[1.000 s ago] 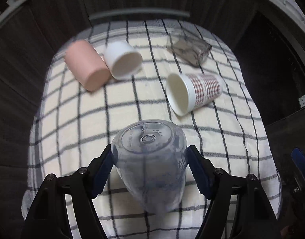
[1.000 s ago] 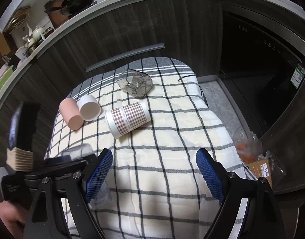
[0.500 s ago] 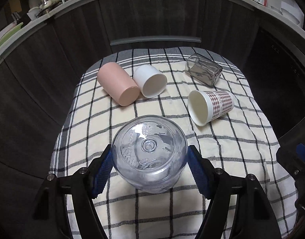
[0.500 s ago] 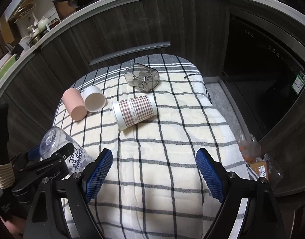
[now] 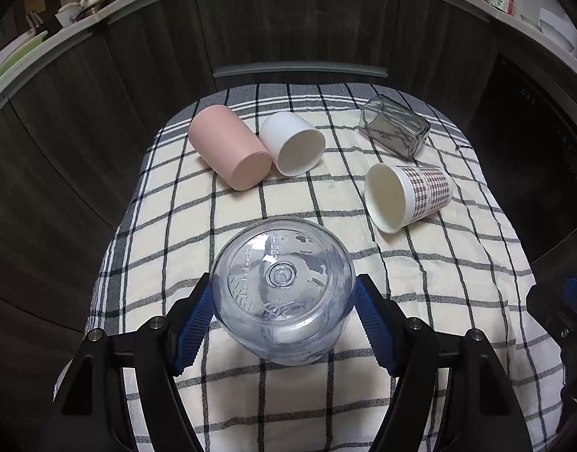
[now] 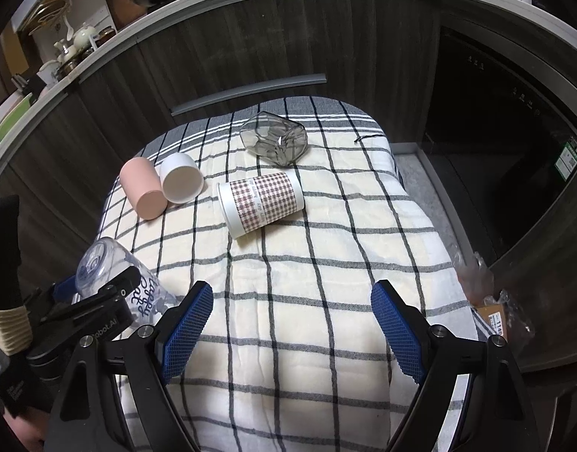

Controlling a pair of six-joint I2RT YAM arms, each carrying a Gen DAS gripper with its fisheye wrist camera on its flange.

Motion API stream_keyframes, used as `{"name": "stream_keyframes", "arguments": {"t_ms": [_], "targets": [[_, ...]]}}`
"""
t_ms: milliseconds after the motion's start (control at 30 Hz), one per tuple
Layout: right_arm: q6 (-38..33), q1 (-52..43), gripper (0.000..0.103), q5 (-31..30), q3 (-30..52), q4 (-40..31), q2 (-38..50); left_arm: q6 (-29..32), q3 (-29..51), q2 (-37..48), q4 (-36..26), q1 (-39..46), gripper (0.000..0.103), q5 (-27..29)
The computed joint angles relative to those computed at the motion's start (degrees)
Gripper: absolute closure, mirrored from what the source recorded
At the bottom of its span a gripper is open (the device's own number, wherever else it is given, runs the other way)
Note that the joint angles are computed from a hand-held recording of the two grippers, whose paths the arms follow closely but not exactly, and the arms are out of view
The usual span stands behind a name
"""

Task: Flip cup upside down
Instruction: 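Rotate the clear cup rim-down with the left gripper and lower it onto the cloth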

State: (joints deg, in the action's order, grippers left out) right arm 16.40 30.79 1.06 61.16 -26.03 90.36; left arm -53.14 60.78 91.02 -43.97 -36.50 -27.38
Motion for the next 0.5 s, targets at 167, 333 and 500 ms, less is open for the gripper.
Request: {"name": "stream_keyframes", "arguments": {"t_ms": [167, 333, 500], "targets": [[0.0, 0.1, 0.017, 0.4, 0.6, -0.4, 0.3, 0.6, -0.4, -0.2, 0.5, 0.2, 0.03, 0.5], [-0.1, 0.4, 0.017, 0.3, 0.9, -0.6, 0.4, 0.4, -0.8, -0.6, 1.0, 0.9, 0.025, 1.7], [-0.1, 0.5, 0.017, 0.5, 0.9, -0.6, 0.1, 0.1, -1.2, -1.4, 0.9, 0.6, 0.022, 1.7]]}}
